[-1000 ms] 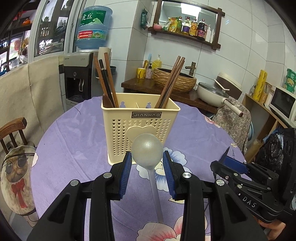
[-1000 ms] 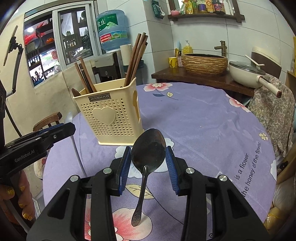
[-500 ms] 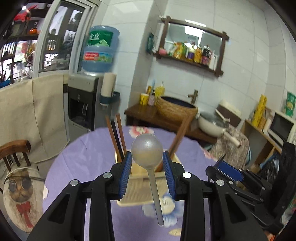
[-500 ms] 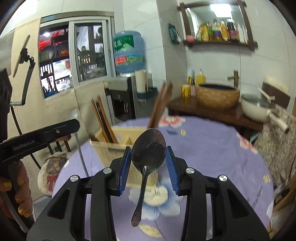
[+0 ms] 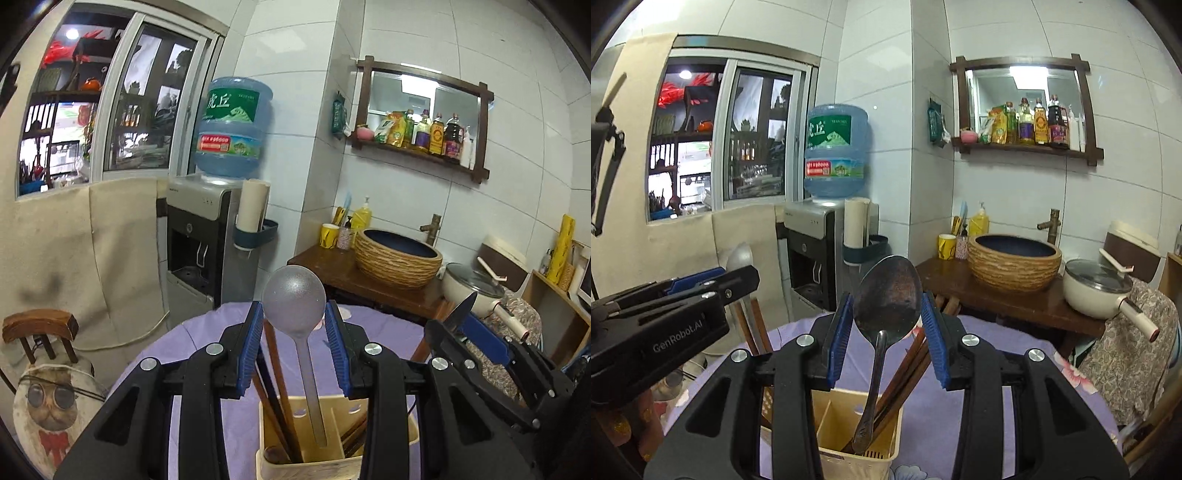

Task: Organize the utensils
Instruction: 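Lower both spoons into the holder and open both tools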

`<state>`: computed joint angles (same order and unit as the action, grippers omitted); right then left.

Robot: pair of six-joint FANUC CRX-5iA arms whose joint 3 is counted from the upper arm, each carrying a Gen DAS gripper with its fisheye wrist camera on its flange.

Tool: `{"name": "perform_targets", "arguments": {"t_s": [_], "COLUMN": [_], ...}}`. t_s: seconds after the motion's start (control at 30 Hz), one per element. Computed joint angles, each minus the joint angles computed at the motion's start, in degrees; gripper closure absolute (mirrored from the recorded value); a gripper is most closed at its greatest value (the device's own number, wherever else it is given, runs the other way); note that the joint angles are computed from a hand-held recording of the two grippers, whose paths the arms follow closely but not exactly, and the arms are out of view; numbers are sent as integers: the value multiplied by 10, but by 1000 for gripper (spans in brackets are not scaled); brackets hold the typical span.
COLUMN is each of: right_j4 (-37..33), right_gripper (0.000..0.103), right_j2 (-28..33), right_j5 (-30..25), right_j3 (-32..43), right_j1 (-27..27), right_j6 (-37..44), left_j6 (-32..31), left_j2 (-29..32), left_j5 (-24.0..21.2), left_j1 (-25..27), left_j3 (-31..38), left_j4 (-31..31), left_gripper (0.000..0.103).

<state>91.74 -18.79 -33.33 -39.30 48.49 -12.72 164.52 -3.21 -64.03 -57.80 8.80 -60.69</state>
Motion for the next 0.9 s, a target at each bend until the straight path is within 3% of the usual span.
{"name": "perform_targets", "arguments": {"t_s": [0.17, 0.6, 0.73, 0.77, 0.9], "right_j4": [52, 47, 63, 63, 76], "right_gripper": [65, 64, 63, 61, 46], "right_j2": [11, 21, 12, 9, -30], "right_j5": [1, 1, 7, 6, 15], "right_j3": [-34, -70, -77, -78, -98], "right_j1": [-15, -5, -12, -11, -14], "right_j6": [-57, -64, -77, -75, -94], "left_j6": [17, -8, -2, -1, 25], "left_j2": [4, 7, -4, -5, -35], "left_j5": [6, 30, 23, 17, -15], "left_j1": [0, 24, 13, 8, -35], "left_j3": [-28, -58, -62, -62, -75], "left_j4": [2, 54, 43, 37, -9], "left_gripper": [69, 68, 67, 66, 41]}}
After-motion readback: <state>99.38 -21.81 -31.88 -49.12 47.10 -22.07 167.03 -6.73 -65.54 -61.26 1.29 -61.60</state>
